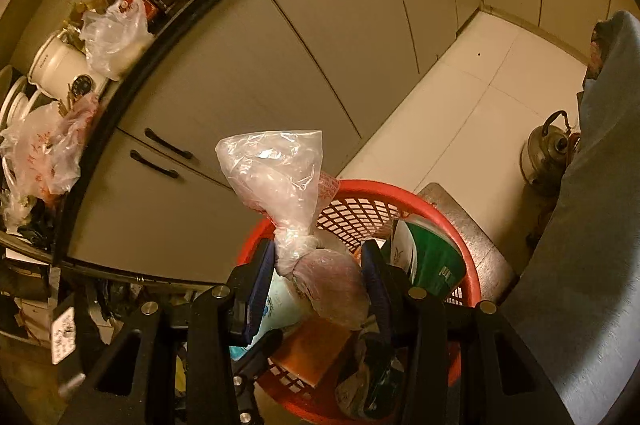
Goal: Collect trash
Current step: 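Lower the pink bag into the basket with the right tool while the left tool releases the packet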
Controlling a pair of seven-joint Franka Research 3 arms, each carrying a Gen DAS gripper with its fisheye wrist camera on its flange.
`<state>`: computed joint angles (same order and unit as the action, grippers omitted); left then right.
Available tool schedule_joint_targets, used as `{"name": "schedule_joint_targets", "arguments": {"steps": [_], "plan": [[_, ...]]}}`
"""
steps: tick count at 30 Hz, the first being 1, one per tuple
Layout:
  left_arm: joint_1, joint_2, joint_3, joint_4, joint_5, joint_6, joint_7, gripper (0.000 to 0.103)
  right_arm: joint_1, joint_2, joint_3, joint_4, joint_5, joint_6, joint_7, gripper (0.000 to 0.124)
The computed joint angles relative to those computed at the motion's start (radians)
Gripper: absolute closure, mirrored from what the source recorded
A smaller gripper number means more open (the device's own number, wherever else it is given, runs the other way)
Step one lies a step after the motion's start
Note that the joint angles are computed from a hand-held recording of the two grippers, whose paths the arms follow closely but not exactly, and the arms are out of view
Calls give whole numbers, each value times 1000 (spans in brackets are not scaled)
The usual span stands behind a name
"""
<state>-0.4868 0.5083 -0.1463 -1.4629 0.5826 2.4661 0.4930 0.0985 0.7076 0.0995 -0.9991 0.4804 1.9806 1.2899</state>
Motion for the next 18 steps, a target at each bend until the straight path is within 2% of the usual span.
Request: {"name": "schedule_joint_targets", "arguments": {"steps": [6, 11, 18], "plan": [[-7, 1, -3, 5, 2, 6, 5, 44, 6, 39, 0, 58, -24, -69, 5, 74], [-7, -17, -2, -20, 7, 28, -10, 44, -1, 16, 0, 25, -15, -69, 0, 72], [-5, -48, -3, -52, 17, 55, -28, 44, -18, -73, 8, -99, 37, -22, -37, 72]]}}
